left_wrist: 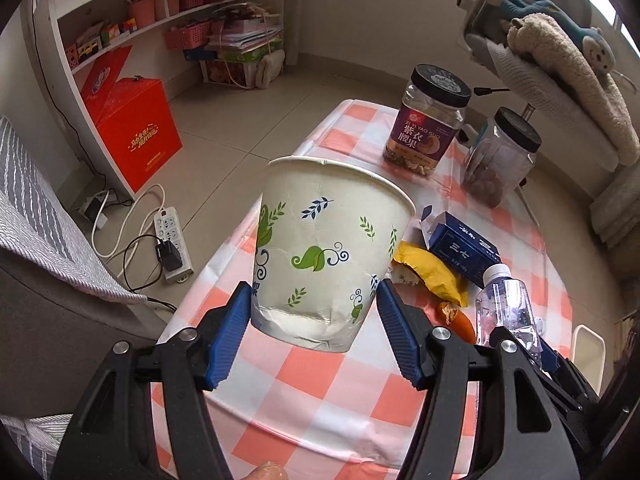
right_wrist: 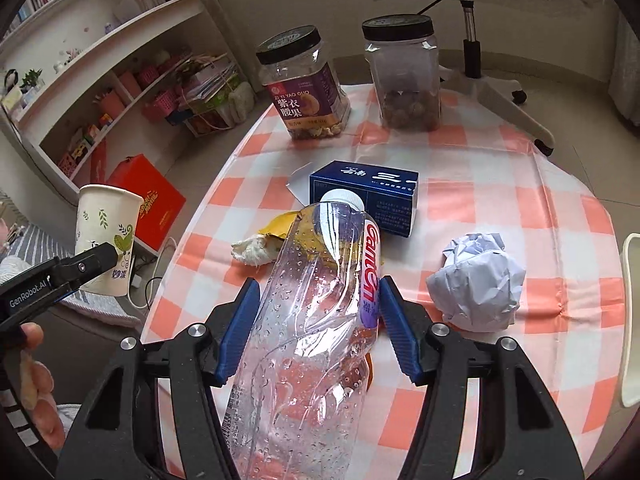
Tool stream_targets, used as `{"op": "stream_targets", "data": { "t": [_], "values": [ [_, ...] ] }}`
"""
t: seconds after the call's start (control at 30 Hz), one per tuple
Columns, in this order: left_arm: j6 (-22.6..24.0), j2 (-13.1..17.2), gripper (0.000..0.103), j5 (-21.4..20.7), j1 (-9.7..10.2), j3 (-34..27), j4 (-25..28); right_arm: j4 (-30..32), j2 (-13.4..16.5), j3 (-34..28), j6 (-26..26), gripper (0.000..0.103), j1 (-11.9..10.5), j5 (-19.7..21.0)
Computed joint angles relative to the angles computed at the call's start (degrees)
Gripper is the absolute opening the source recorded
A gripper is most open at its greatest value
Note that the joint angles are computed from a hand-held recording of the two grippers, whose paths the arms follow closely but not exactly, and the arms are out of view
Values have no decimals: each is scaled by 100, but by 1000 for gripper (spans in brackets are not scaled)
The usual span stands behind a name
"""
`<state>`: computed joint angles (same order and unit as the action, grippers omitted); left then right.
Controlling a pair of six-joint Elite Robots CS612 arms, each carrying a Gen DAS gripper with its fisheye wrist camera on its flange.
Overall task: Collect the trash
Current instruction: 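Grasp the paper cup with the left gripper while the right gripper grasps the water bottle, then carry the paper cup and water bottle to the white bin and release both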
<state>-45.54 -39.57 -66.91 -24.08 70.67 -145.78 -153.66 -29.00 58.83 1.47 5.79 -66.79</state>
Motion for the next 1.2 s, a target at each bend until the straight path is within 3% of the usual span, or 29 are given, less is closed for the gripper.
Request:
{"op": "stream_targets", "data": {
  "t": [0.3,0.53,1.2],
  "values": [
    [289,73,63,37,-152,-155,-136,-753,-247,379,-25,58,-145,-294],
    [552,212,63,-67,-273,-409,-188,-998,-353,563,79,58,-299,-552],
    [1299,753,63,-229,-729,-1277,-426,-1758,-689,1158,657,58,-961,-1522]
  ]
}}
